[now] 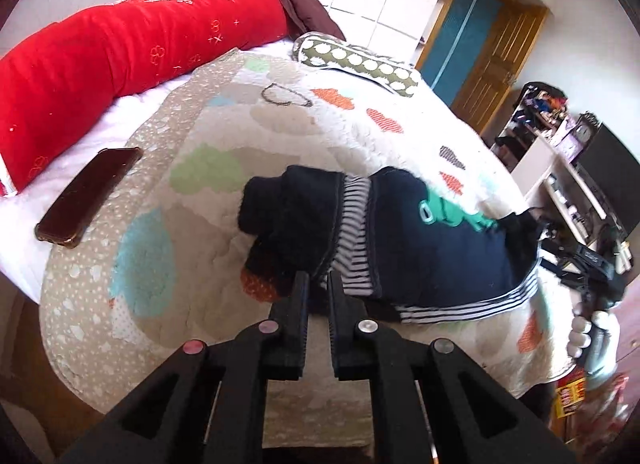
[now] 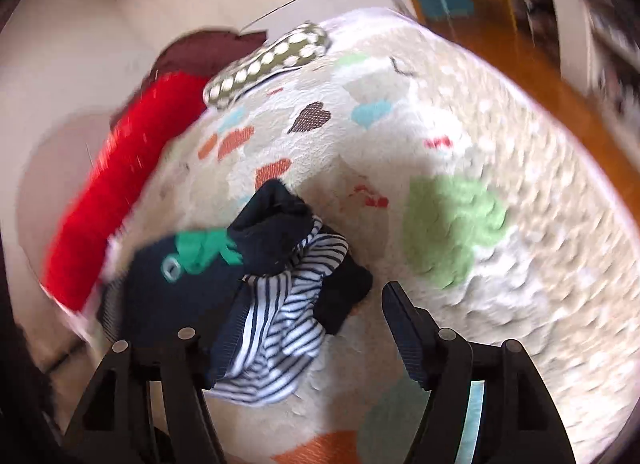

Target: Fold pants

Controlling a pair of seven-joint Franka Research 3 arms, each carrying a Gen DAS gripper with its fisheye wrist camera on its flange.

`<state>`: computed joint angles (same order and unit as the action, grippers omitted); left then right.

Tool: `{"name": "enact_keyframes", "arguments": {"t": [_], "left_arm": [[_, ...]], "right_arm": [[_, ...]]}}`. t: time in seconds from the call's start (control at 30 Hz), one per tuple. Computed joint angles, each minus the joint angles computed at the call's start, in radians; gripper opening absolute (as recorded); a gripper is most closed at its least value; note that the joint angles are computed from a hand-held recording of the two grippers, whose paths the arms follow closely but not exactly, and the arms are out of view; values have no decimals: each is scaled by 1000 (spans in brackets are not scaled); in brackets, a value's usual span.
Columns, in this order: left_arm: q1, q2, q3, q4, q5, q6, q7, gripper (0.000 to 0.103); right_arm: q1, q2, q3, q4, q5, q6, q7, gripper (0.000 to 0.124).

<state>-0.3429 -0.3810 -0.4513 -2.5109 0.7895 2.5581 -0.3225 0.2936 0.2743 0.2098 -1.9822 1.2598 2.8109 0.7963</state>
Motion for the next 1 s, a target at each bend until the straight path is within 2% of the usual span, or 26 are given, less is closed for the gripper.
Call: {"name": "enact_keyframes", "arguments": {"t": [0.07, 0.13, 0.23, 0.3, 0.37, 0.47, 0.53, 0.6, 0.67, 0.7, 0.73, 0.77, 0.8, 0.87, 0.9, 0.93, 1.0], "left_arm": [[5, 9, -7, 7, 16, 15, -19, 9], [10, 30, -9, 20, 31, 32, -27, 9], [7, 61, -8, 44, 39, 28, -29, 9], [-3, 81, 1, 63, 26, 14, -10, 9], [-14, 89, 6, 80, 15, -11, 8, 9], [-18, 97, 8, 98, 27, -32, 7, 9], [-18, 109, 9, 109, 41, -33, -6, 9], [-21, 135, 13, 127, 44, -37, -10, 11], [-27, 157, 21, 141, 43, -38, -12, 11], [-30, 165, 25, 146, 46, -35, -14, 11], [-32, 171, 29, 150, 48, -35, -16, 11], [-35, 175, 33, 153, 49, -35, -17, 13], [-36, 180, 37, 156, 48, -34, -18, 14], [-36, 184, 43, 160, 54, -26, -37, 14], [-37, 184, 43, 162, 59, -24, -47, 14], [-38, 185, 41, 165, 65, -27, -55, 15], [-45, 185, 36, 176, 75, -44, -60, 20]], "right_arm": [[-27, 40, 6, 38, 90, -42, 1, 77], [-50, 97, 4, 91, 105, -145, 73, 79], [-61, 126, 23, 127, 157, -198, 9, 76], [-37, 133, 14, 151, 66, -223, 43, 22], [-28, 108, 17, 152, 42, -184, 6, 20], [-40, 49, 16, 130, 95, -120, -81, 17], [-39, 30, -3, 115, 103, -74, -92, 12], [-18, 22, -29, 85, 40, 16, -22, 12], [61, 28, -115, 36, -193, 142, 224, 15], [66, 23, -123, 13, -251, 178, 278, 17], [44, 13, -96, -3, -242, 195, 262, 17], [-5, -6, -34, -14, -179, 191, 176, 21], [-24, -8, -6, -3, -159, 181, 133, 41], [-45, -23, 64, 13, -59, 180, -60, 71], [-33, -24, 76, 25, -39, 183, -117, 73], [-15, -12, 74, 44, -47, 183, -136, 73], [70, 31, 21, 79, -227, 193, 4, 78]]}}
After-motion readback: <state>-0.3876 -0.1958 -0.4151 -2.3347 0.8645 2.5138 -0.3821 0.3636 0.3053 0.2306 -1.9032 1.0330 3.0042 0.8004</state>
